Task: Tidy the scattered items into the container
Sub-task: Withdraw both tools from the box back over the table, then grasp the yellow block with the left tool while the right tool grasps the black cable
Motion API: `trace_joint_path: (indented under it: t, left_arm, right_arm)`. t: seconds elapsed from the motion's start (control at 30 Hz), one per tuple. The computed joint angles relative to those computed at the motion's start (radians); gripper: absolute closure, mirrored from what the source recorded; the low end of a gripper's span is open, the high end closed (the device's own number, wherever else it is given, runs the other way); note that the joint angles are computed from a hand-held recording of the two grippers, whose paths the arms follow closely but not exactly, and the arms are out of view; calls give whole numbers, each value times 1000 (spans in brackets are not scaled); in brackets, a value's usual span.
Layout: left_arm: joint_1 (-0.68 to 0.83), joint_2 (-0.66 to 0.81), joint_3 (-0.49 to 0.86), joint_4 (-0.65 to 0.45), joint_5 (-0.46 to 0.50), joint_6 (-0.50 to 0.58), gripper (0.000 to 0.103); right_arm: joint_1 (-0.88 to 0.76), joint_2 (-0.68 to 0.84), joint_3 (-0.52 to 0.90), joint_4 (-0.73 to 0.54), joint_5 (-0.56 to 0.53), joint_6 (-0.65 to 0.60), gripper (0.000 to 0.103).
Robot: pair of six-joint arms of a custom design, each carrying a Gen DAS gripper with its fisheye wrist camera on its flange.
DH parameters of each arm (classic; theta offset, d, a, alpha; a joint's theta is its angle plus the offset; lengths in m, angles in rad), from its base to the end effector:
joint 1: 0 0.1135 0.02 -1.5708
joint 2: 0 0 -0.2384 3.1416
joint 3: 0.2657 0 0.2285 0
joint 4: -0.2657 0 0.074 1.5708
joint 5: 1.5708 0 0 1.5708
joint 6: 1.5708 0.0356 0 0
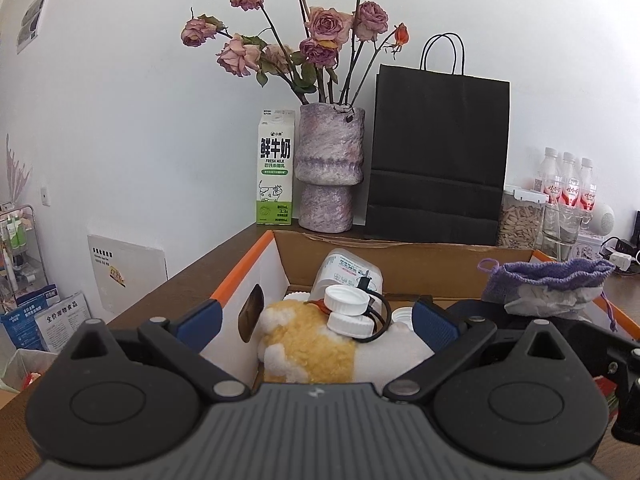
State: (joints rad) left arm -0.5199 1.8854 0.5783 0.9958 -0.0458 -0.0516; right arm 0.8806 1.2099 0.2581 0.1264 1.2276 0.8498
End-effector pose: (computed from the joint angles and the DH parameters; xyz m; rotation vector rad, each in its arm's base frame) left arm 0.2729 -0.1543 0.1094 0.4092 1.8520 -0.3479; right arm 0.1347 0.1105 0.1286 0.4587 1.7712 -0.2810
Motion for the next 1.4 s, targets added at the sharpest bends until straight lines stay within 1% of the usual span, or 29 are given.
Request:
trace_joint_path:
  t: [0.07, 0.17, 0.23, 0.33, 0.4, 0.43, 0.5, 0.57, 0.63, 0.7, 0.77, 0.83, 0.9, 0.93, 1.0, 1.03, 1.07, 1.13, 1.17, 1.2, 1.23, 1.27, 1.3, 1.4]
  left_arm:
    - [8, -17, -31, 13, 5, 5, 0]
    - [24, -47, -81, 24, 34, 10, 0]
    - [23, -57, -132, 82, 31, 28, 0]
    - [23, -72, -218, 178, 34, 51, 0]
    - [41, -89, -257, 200, 66, 42, 0]
    - [53, -102, -269, 192, 80, 36, 0]
    - [92, -126, -291, 178, 128, 15, 0]
    - [129, -155, -300, 136, 172, -4, 0]
    - [158, -187, -285, 42, 212, -3, 0]
    - [174, -214, -251, -83, 241, 11, 0]
    - [179, -222, -228, -157, 241, 19, 0]
    - [177, -225, -216, -194, 235, 28, 0]
    - [172, -224, -196, -254, 225, 48, 0]
    - [171, -222, -180, -293, 223, 57, 0]
    - [164, -206, -127, -397, 216, 72, 0]
    - [161, -190, -93, -458, 210, 76, 0]
    - [153, -188, -89, -465, 196, 87, 0]
    - [137, -188, -88, -475, 173, 103, 0]
    - [133, -189, -89, -477, 165, 107, 0]
    - [131, -189, -89, -477, 162, 109, 0]
    - [130, -188, -90, -477, 161, 110, 0]
    - [130, -188, -92, -475, 161, 110, 0]
    - [130, -188, -92, -475, 160, 111, 0]
    - [129, -193, -90, -483, 158, 113, 0]
  right_arm:
    - [46, 4, 30, -148, 31, 119, 0]
    - [114, 29, 77, -351, 38, 307, 0]
    - [161, 60, 106, -457, 26, 415, 0]
    - [237, 144, 176, -633, 13, 591, 0]
    - [291, 199, 223, -757, 13, 731, 0]
    - [312, 212, 237, -798, 3, 781, 0]
    - [331, 201, 238, -809, -38, 804, 0]
    - [338, 180, 230, -803, -81, 809, 0]
    - [326, 145, 207, -754, -136, 768, 0]
    - [296, 101, 175, -669, -203, 677, 0]
    - [268, 100, 168, -616, -260, 616, 0]
    - [258, 120, 180, -606, -283, 596, 0]
    - [228, 139, 193, -592, -323, 556, 0]
    - [203, 154, 203, -589, -354, 538, 0]
    - [195, 211, 248, -622, -362, 535, 0]
    - [201, 220, 256, -625, -358, 531, 2]
    - [202, 215, 251, -613, -359, 520, 3]
    - [209, 209, 249, -624, -353, 541, 5]
    - [216, 213, 253, -635, -346, 557, 10]
    - [227, 213, 255, -652, -334, 578, 21]
    - [237, 218, 260, -671, -320, 603, 29]
    - [249, 226, 267, -694, -308, 634, 48]
    - [256, 228, 270, -714, -300, 664, 58]
    - [268, 190, 244, -716, -293, 695, 61]
